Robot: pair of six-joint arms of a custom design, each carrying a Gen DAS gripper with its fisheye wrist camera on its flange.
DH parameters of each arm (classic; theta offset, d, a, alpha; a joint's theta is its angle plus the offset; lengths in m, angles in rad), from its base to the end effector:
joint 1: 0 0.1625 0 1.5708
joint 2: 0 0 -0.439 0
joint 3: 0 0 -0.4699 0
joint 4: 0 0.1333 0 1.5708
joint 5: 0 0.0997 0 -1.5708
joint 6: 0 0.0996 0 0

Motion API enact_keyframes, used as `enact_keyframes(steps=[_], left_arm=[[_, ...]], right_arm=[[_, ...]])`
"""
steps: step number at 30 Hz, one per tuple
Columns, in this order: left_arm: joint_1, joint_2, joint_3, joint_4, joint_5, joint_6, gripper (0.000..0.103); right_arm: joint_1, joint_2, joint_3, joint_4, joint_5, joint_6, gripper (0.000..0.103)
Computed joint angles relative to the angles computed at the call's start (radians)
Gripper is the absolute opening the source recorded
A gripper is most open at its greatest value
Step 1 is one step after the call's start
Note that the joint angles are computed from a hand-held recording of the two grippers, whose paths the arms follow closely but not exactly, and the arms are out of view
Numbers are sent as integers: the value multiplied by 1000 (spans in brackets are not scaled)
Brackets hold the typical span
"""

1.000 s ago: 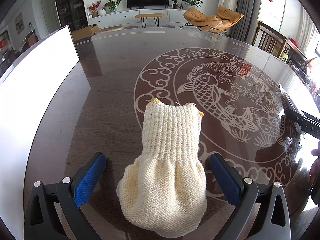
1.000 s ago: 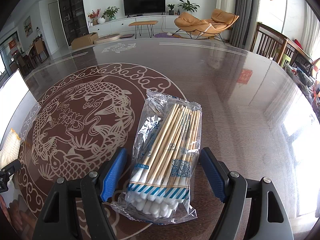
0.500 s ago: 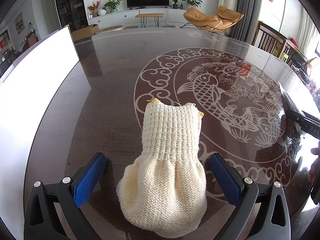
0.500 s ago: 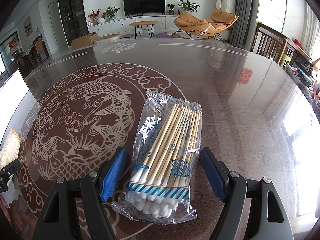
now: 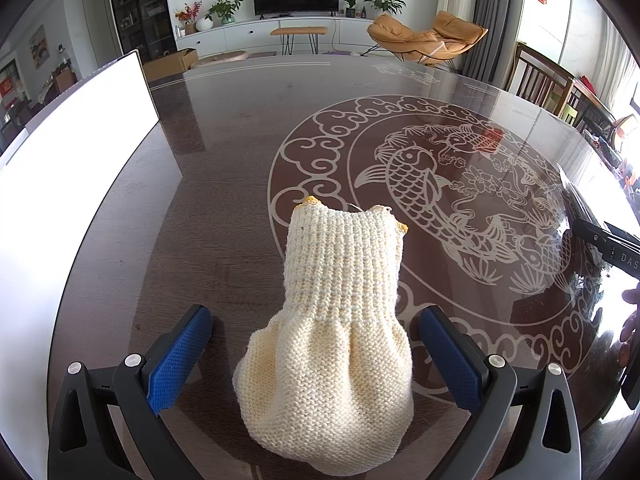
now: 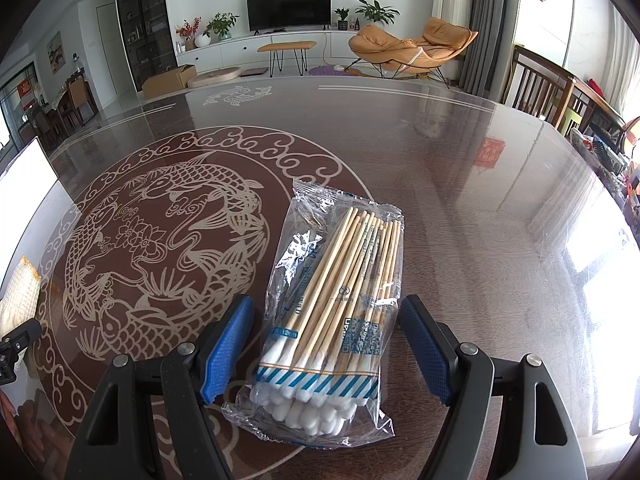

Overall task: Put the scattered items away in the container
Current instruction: 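Hold the knit glove and swab bag raised above the table, then carry both items over the white container and open both grippers to drop them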

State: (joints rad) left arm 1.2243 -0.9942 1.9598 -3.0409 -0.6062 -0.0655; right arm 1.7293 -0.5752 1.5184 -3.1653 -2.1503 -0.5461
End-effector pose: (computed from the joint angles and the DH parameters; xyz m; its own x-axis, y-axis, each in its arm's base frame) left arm -0.0087 -0.6575 0.1426 -0.6888 -0.2337 -0.6863 0.2528 0.8098 -0.5294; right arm 0.2000 -0.7520 0.0151 -0.6857 -0.2406 0.6870 -0.5636 0.7728 -0.2919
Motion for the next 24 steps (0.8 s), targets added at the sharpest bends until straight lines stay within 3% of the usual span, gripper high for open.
enact_keyframes(steps=[15,16,17,18,20,22,24], left_arm=[[12,6,-9,4,7,-11,103],[9,4,-5,10,2,-5,103],[0,3,1,18,8,-19,102],[-4,3,6,4,7,-17,98],[-19,0,19,-22,9,2,52],[-21,-26,29,17,-37,-28,41],[-24,-55,51,13,-86,-63,39]], right_arm=[[-2,-4,4,0,5,-2,77],[-3,-6,11,-10,3,-11,73],[-3,-10,19,-22,5,-16,55],[-3,-15,30,-38,9,-24,45],[-1,-30,54,-52,9,-23,36],[1,-59,92,-51,29,-7,35],[8,-96,140,-56,61,-2,34]])
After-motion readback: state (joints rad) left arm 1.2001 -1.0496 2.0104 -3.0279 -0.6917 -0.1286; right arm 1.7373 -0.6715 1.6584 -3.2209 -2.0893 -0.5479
